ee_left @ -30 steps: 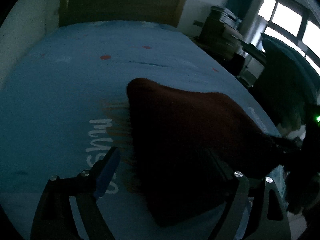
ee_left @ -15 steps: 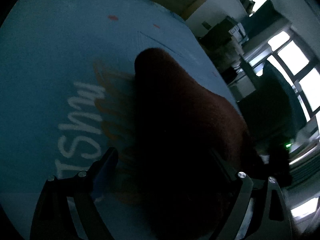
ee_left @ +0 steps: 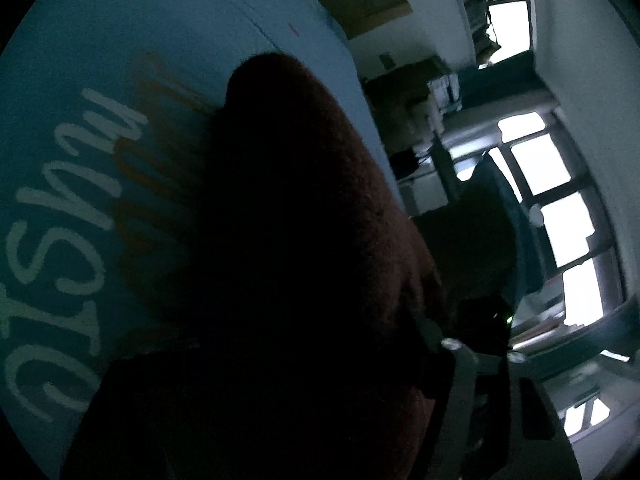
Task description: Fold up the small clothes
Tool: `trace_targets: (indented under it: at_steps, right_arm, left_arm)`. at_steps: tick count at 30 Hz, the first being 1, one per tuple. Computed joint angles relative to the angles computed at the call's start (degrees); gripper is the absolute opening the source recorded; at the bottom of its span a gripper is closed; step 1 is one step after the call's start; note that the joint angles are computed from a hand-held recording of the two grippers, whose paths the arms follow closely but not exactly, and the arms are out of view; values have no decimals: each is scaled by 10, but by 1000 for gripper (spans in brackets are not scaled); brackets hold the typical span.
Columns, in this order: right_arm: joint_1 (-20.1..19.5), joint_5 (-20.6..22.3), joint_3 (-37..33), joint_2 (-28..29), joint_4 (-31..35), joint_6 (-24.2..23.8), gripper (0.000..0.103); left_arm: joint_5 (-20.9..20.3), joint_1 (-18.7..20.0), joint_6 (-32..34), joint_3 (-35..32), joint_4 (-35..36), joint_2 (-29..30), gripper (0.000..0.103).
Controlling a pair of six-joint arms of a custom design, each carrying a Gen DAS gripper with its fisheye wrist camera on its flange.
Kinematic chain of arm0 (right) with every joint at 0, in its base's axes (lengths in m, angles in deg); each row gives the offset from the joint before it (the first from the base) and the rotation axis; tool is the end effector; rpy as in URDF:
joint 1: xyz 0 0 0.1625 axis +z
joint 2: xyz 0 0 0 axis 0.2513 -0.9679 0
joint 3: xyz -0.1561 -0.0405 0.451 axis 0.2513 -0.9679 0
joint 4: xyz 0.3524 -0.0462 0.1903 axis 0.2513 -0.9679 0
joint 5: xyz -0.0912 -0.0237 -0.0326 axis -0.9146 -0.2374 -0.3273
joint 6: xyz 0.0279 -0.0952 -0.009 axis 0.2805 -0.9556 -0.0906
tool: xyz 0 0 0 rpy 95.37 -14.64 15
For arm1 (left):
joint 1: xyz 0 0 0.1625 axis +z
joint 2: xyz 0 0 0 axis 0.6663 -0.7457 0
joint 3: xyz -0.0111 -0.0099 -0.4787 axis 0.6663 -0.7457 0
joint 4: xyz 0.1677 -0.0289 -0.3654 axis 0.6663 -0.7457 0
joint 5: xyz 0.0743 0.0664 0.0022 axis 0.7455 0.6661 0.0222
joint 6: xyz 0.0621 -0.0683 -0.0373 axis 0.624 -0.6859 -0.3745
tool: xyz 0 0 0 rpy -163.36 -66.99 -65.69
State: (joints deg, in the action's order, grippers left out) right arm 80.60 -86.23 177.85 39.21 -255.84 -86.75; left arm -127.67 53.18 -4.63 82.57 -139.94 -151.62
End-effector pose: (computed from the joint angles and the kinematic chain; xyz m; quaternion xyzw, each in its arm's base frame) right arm 0.1914 -0.6713 -0.0006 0.0523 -0.9838 0.1712 0.0091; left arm 0.1623 -0.6390 0.3228 0.0012 -0.9624 0.2438 0.1200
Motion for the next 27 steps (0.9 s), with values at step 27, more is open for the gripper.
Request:
trace_targets:
  at_steps: [27]
  right_arm:
    - [92,-73,-114,102,71,-20,59]
  left_arm:
    - [139,29,79,107,13,-180,67]
